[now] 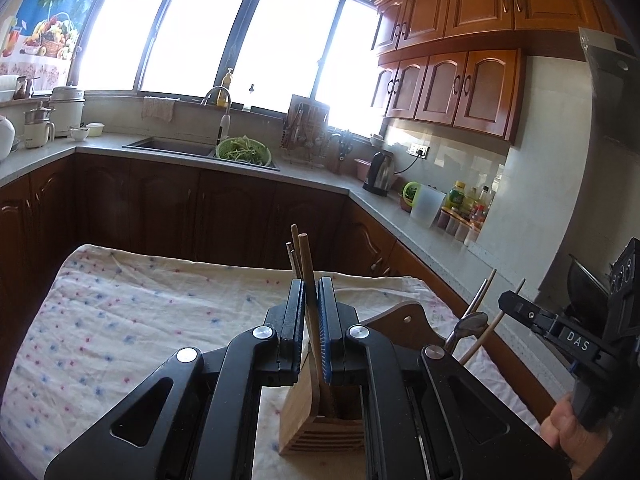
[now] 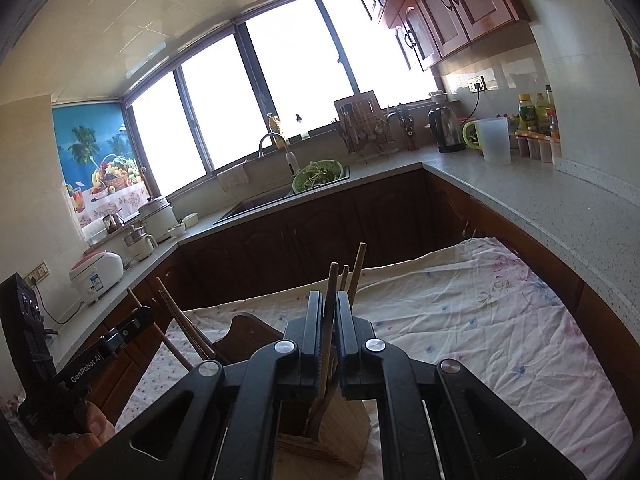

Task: Organize utensils
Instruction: 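Open the left gripper to drop the wooden chopstick into the holder, then move the left gripper back to the last wooden chopstick on the cloth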

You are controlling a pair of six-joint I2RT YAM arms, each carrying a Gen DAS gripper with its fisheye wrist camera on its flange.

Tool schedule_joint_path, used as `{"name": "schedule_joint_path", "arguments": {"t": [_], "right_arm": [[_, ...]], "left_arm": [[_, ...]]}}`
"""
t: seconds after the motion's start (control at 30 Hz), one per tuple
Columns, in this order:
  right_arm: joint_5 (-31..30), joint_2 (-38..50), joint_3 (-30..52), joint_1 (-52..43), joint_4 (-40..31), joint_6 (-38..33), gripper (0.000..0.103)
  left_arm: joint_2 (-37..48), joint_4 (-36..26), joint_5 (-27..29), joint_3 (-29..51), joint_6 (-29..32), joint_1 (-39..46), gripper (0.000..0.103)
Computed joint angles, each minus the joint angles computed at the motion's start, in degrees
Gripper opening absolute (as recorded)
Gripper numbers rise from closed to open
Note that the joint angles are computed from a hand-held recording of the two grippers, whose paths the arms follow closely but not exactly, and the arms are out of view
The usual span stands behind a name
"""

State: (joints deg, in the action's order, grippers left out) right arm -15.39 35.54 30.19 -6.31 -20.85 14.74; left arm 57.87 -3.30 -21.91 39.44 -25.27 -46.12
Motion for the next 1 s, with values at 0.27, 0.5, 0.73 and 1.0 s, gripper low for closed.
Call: {"name": "schedule_joint_path", "arguments": {"t": [0.27, 0.5, 0.73, 1.0], "right_arm": [[-5.68, 0.30, 0.41, -3.82, -1.30, -0.75, 0.037], [-13.75, -8.56, -0.40, -12.34, -6.81, -1.38, 0.092], [-23.84, -15.19, -0.51, -23.44, -17.74, -6.27, 0.101], [-40.39, -18.01, 1.92, -46.60, -45.72, -32.95, 0.102]], "left_arm": [[-1.64, -2.82, 0.93, 0.32, -0.90, 0.13, 0.020], [-10.66, -10.66, -7.58, -2.70, -5.89, -6.59, 0.071], [-16.88, -22.72, -13.01, -5.44, -14.95, -13.50, 0.082], [-20.45, -35.99, -20.93, -7.76, -30.43, -27.14, 0.083]]}}
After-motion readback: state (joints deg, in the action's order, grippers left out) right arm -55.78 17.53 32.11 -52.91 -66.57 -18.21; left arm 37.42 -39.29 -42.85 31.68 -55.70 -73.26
